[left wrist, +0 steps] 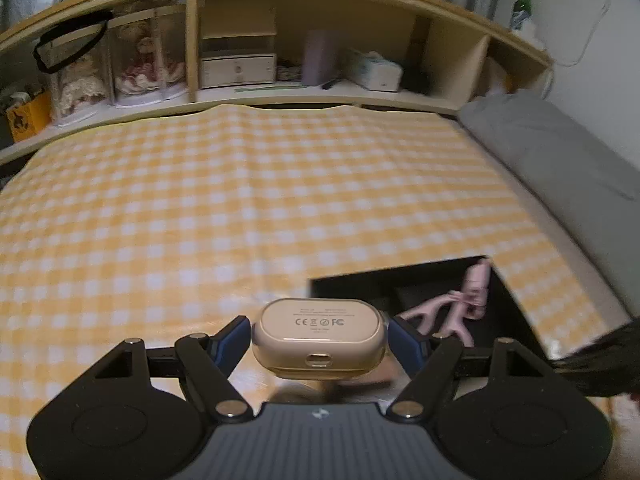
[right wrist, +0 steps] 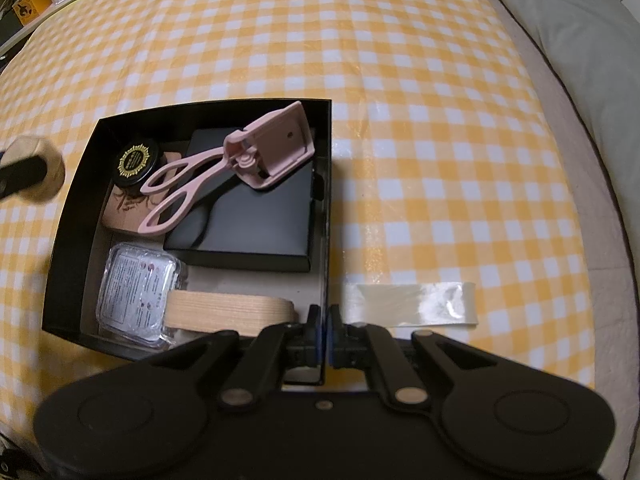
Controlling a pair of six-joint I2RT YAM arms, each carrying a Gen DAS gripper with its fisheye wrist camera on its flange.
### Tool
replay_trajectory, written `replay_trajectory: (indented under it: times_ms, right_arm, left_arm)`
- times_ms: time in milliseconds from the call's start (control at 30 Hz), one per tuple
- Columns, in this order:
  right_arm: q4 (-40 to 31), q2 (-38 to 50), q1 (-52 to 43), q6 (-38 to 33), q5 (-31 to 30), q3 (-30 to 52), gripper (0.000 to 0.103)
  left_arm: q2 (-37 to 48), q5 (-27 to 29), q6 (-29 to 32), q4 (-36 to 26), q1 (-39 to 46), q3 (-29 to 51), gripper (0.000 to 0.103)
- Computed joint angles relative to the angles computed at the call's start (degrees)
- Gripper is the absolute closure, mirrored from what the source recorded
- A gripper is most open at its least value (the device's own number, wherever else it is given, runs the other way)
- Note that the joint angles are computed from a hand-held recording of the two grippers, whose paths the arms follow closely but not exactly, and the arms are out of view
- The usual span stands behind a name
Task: Organize rigid objects
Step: 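Lower the beige case onto the clear case in the box, open left tool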
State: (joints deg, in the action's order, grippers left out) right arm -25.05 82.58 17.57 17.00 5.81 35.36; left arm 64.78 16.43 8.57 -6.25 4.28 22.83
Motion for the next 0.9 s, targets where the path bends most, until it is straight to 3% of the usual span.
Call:
replay_trajectory:
  times_ms: [267,433,900]
  right_arm:
    - [0.03,-0.02,-0.01,-0.09,0.06,-0.06,0.100]
    - [0.02,-0.01,0.04,-0.10,0.08,-0.03,0.100]
    - [-0.09,0.08,0.26,0.18,0.18,0.10,0.100]
  left_arm:
    - [-9.09,-3.11,-5.53,-5.34,-8.89,-4.19,0.027]
    - [-7.40,-5.79,-8.22,-4.80,-12.98,-5.62,0.027]
    - [-1.35,-6.40,-9.37,-0.22,-13.77,-5.42,0.027]
